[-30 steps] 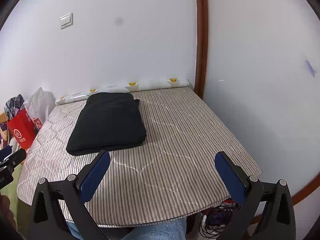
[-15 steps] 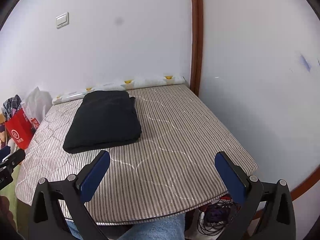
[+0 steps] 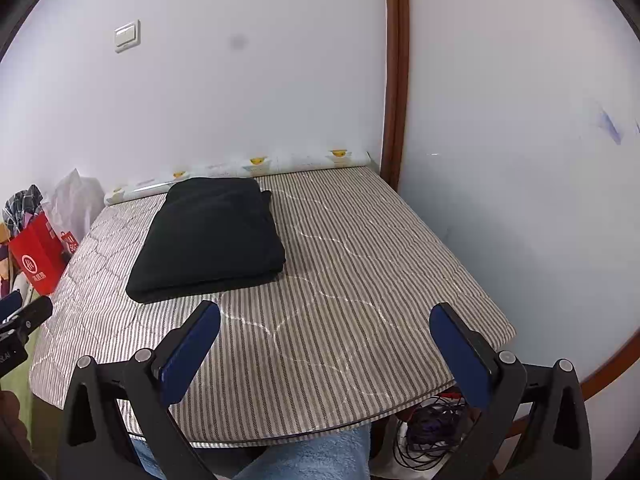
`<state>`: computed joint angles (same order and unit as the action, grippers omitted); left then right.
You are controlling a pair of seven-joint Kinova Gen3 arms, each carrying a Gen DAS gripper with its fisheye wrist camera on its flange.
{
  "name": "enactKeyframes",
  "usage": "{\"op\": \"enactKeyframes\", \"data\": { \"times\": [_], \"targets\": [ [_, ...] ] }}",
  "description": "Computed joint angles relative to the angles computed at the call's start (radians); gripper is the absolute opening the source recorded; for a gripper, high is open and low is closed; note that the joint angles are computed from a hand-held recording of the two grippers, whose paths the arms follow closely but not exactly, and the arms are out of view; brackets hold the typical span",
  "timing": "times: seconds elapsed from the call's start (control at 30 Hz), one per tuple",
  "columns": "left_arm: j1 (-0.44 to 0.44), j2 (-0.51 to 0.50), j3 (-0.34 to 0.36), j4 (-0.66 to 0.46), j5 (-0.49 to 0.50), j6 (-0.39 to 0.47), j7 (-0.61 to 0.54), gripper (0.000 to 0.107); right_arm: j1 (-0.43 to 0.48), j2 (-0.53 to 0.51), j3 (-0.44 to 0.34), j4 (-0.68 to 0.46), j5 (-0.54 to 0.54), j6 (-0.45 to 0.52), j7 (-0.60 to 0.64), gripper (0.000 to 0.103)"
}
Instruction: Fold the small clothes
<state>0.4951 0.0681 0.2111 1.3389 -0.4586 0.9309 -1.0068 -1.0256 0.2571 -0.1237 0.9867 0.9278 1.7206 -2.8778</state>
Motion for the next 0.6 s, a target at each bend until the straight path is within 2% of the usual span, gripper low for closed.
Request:
{"op": "enactKeyframes", "data": {
  "times": [0.6],
  "targets": [
    [-0.013,-0.005,-0.002,0.008,0.007,-0.006,0.000,0.088,-0.017,0.014,0.010,-0.022,0.010,0.021,0.010,0.103]
  ]
}}
